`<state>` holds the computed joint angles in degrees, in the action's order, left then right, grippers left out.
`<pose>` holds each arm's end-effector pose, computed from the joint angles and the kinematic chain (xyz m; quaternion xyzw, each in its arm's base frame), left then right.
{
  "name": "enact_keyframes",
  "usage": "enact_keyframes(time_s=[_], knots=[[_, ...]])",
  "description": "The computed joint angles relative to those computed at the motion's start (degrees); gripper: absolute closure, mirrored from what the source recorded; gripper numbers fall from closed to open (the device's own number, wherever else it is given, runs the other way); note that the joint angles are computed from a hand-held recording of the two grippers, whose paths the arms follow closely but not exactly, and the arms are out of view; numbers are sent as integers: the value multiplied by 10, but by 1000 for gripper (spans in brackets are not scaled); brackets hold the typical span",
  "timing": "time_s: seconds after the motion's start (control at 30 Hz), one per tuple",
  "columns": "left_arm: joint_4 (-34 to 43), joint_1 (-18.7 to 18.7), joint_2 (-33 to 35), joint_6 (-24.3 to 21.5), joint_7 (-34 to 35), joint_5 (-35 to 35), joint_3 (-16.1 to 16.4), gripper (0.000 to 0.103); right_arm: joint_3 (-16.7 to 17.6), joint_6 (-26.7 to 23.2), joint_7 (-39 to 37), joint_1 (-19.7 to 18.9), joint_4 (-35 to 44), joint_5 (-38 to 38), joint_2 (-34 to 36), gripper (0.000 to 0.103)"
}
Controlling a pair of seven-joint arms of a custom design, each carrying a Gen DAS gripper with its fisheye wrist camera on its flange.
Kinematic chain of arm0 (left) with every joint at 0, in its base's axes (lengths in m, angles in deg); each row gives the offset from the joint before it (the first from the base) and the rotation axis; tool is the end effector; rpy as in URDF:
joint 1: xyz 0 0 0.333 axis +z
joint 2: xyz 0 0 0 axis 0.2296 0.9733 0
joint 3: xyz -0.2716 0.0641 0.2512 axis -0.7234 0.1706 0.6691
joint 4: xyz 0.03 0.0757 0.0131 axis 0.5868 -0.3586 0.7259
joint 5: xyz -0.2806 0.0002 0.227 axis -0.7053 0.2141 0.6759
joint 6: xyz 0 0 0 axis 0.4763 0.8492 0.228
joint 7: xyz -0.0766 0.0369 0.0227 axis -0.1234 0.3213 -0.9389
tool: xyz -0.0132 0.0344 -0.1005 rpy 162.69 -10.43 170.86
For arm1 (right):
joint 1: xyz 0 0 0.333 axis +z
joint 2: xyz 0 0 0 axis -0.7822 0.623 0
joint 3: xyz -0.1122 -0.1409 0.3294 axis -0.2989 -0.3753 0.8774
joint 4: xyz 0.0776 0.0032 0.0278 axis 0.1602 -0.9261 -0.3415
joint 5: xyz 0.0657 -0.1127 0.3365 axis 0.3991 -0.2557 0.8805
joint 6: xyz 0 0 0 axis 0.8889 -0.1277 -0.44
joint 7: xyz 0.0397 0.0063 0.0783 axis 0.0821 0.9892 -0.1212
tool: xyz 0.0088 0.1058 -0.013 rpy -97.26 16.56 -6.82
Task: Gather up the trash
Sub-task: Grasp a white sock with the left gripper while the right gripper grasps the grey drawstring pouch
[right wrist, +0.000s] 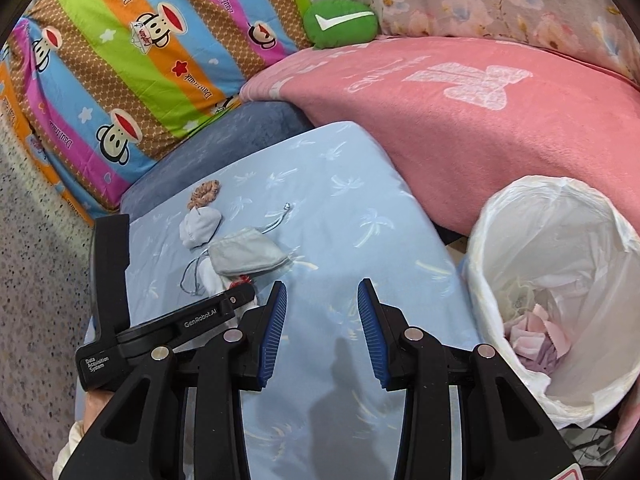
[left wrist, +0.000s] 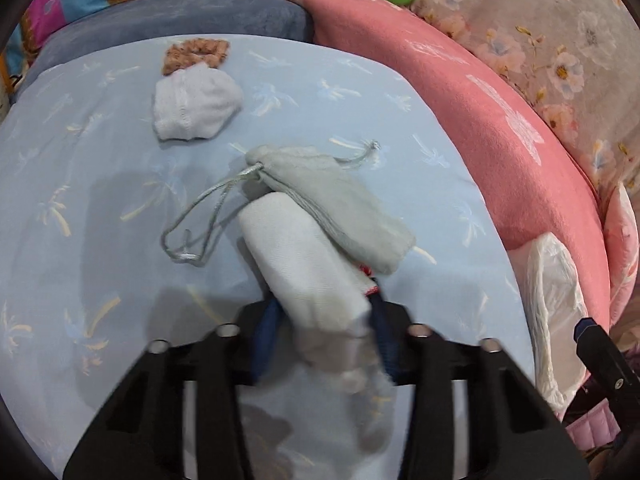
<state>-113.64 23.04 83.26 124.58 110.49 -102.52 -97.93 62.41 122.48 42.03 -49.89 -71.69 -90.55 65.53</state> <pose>0.6509 -0.0529 0.2936 -0.7487 0.5836 -0.2977 0.1004 0.6306 0.2239 0.3211 -0.6805 0.6199 -0.0964 0.3786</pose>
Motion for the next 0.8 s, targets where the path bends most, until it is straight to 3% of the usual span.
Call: enact_keyframes(time_s=[0.1, 0.2, 0.37, 0.5, 0.63, 0.8], knots=[[-14, 73, 5, 6, 14, 1, -72, 87, 20, -21, -7, -7, 28, -2, 19, 66], [-38, 108, -1, 30, 17, 12, -100, 88, 40, -47, -26, -7, 64, 2, 42, 66], [-44, 93, -15, 27, 5, 26, -65, 88, 68, -102, -73, 6, 132, 29, 84, 66], [-40, 107, -13, 7, 8, 34, -65, 88, 101, -161, -118, 11, 198, 57, 131, 66], [-37, 72, -20, -2, 17, 31, -22, 88, 127, -207, -163, 16, 251, 87, 174, 66], [-37, 115, -9, 1, 42, 29, -60, 88, 152, -252, -212, 18, 295, 129, 209, 69]])
